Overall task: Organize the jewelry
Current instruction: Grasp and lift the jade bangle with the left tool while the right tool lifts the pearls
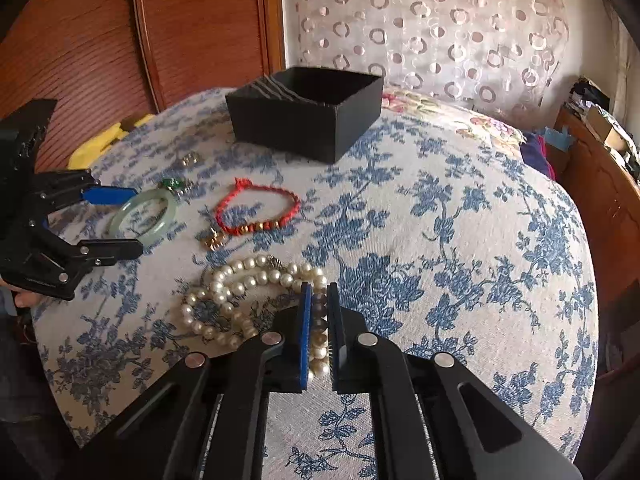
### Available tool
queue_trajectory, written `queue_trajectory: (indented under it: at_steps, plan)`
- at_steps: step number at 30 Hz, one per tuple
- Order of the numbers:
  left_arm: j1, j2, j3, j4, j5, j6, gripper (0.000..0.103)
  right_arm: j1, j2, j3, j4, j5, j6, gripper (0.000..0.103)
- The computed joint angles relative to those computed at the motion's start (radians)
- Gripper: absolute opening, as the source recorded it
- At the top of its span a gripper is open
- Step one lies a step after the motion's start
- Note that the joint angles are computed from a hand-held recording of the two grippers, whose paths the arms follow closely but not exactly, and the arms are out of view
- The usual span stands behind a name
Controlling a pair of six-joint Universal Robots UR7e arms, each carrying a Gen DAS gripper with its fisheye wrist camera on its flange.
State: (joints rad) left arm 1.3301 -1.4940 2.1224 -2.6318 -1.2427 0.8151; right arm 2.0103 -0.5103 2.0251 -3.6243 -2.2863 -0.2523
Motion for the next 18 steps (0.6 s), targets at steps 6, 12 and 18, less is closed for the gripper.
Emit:
queue_trajectory:
  at_steps: [6,12,18]
  plan:
    - [0.001,-0.015,-0.012,0.004,-0.039,-0.019,0.068,0.017,0.000,-0.008,-0.011,-0.017,-0.019,0.008]
    - [-0.007,-0.022,-0.028,-0.019,-0.066,-0.041,0.068,0.058,-0.013,-0.028,-0.061,-0.025,-0.063,0.008]
    - [-0.020,-0.021,-0.058,-0.048,-0.089,-0.058,0.068,0.101,-0.033,-0.069,-0.080,-0.021,-0.119,0.008]
